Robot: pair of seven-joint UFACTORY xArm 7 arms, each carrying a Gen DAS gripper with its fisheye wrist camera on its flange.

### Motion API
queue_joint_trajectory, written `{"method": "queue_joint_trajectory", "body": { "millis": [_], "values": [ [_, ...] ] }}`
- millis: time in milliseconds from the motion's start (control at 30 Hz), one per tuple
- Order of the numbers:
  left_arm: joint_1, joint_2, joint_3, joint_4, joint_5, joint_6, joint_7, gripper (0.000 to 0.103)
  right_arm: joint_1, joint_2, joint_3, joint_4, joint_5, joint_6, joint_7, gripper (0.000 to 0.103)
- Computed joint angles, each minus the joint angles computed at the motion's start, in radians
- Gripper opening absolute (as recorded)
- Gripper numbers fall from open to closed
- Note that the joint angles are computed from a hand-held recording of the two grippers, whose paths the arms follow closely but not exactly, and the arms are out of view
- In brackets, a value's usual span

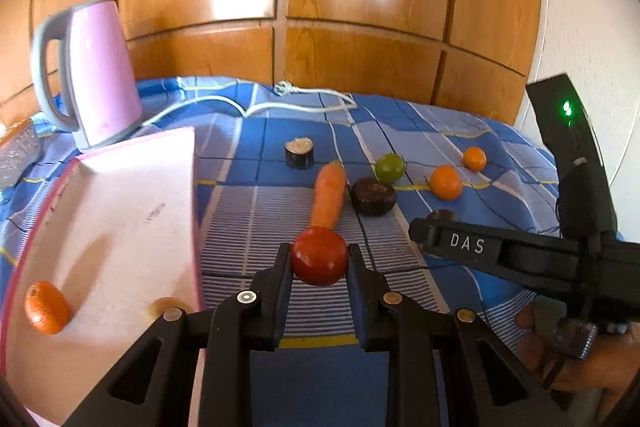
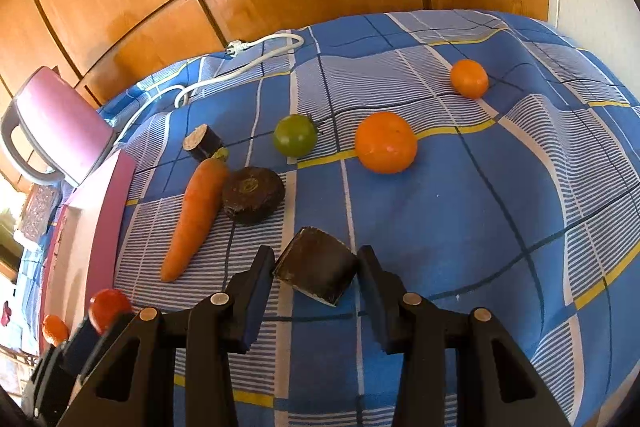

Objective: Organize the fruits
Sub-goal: 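Grasp the red tomato with the left tool while the right tool holds the eggplant slice, then carry the tomato and eggplant slice over the white tray with both tools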

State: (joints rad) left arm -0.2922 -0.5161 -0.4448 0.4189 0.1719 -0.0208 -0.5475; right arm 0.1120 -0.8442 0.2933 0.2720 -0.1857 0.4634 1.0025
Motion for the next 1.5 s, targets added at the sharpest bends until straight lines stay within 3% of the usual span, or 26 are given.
{"method": "queue_joint_trajectory", "body": {
  "millis": [233, 533, 867, 1267, 1433, 1500],
  "values": [
    [0.026, -0.111, -0.002, -0.058, -0.028, -0.014, -0.053, 0.026, 0.025, -0.030, -0.001, -0.019, 0.006, -0.059, -0.015, 0.043],
    [0.199, -0.267, -0.089, -0.107, -0.054, 0.050, -0.238, 0.026, 0.055, -0.029, 0.045, -0.009, -0.017, -0.172, -0.073, 0.043],
    [0.271, -0.278, -0.066, -0.113, -0.020, 0.125, -0.408, 0.026, 0.087, 0.098, 0.082, 0.045, -0.014, -0.325, -0.144, 0.043],
    [0.294, -0.287, 0.006, -0.134, -0.007, 0.183, -0.559, 0.027, 0.242, 0.316, -0.005, 0.139, 0.072, -0.508, -0.302, 0.043],
    [0.308, -0.300, 0.015, -0.143, 0.003, 0.181, -0.591, 0.033, 0.327, 0.384, -0.057, 0.171, 0.119, -0.534, -0.360, 0.045],
    [0.308, -0.308, 0.020, -0.149, 0.007, 0.174, -0.596, 0.042, 0.368, 0.404, -0.094, 0.178, 0.142, -0.540, -0.380, 0.045]
  ]
}}
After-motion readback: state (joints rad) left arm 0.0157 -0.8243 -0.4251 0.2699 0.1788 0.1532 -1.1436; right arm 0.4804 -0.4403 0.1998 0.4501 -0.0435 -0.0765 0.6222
